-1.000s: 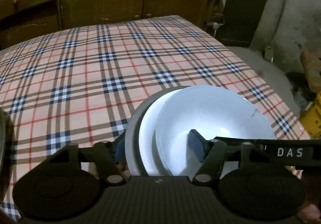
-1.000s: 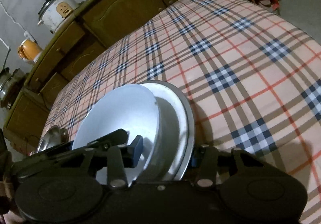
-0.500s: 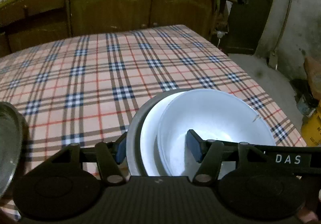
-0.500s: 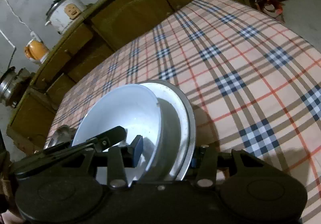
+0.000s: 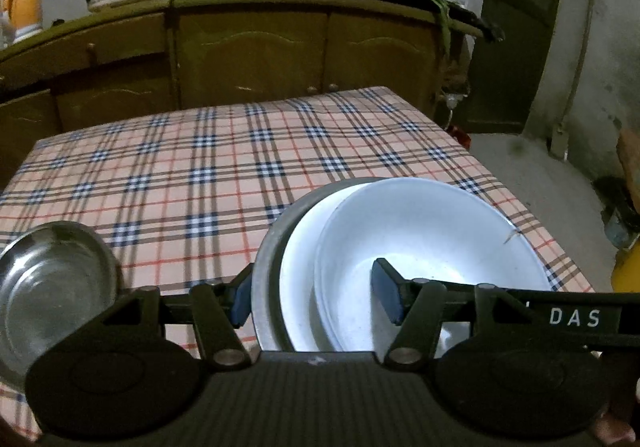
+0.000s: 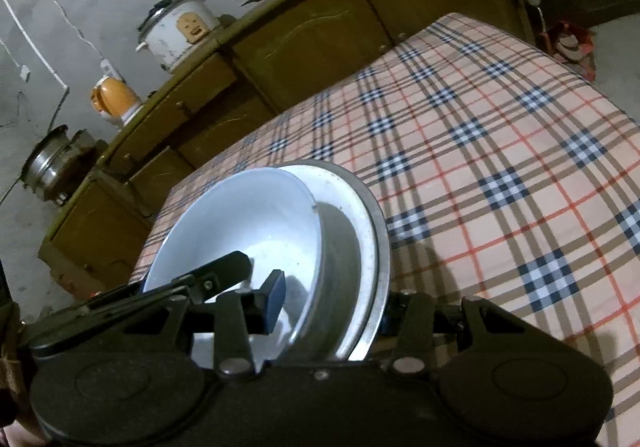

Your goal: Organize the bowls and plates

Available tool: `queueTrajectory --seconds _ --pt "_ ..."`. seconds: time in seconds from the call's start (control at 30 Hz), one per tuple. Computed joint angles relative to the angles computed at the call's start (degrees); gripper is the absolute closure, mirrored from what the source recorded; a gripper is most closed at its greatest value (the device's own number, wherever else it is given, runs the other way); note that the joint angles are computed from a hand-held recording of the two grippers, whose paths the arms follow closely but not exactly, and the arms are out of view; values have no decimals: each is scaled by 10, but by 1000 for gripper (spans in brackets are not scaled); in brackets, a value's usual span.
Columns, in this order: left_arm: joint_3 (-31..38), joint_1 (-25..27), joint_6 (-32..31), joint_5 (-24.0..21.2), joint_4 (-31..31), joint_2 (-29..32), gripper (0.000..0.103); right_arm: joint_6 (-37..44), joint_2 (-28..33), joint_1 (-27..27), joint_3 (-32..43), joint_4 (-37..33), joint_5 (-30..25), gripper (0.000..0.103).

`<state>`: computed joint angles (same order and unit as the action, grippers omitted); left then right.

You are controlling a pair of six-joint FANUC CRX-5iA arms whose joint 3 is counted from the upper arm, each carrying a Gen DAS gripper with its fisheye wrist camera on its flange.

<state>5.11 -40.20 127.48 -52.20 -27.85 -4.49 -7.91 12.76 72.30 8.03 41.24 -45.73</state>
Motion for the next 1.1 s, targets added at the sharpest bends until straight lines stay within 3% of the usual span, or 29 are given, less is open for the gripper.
queueTrajectory --seconds 0.6,1.1 --pt "-19 -25 64 -64 -71 -61 42 71 45 23 87 -29 -2 49" --pt "-46 -3 78 -86 -80 -102 41 159 110 28 194 -90 -15 49"
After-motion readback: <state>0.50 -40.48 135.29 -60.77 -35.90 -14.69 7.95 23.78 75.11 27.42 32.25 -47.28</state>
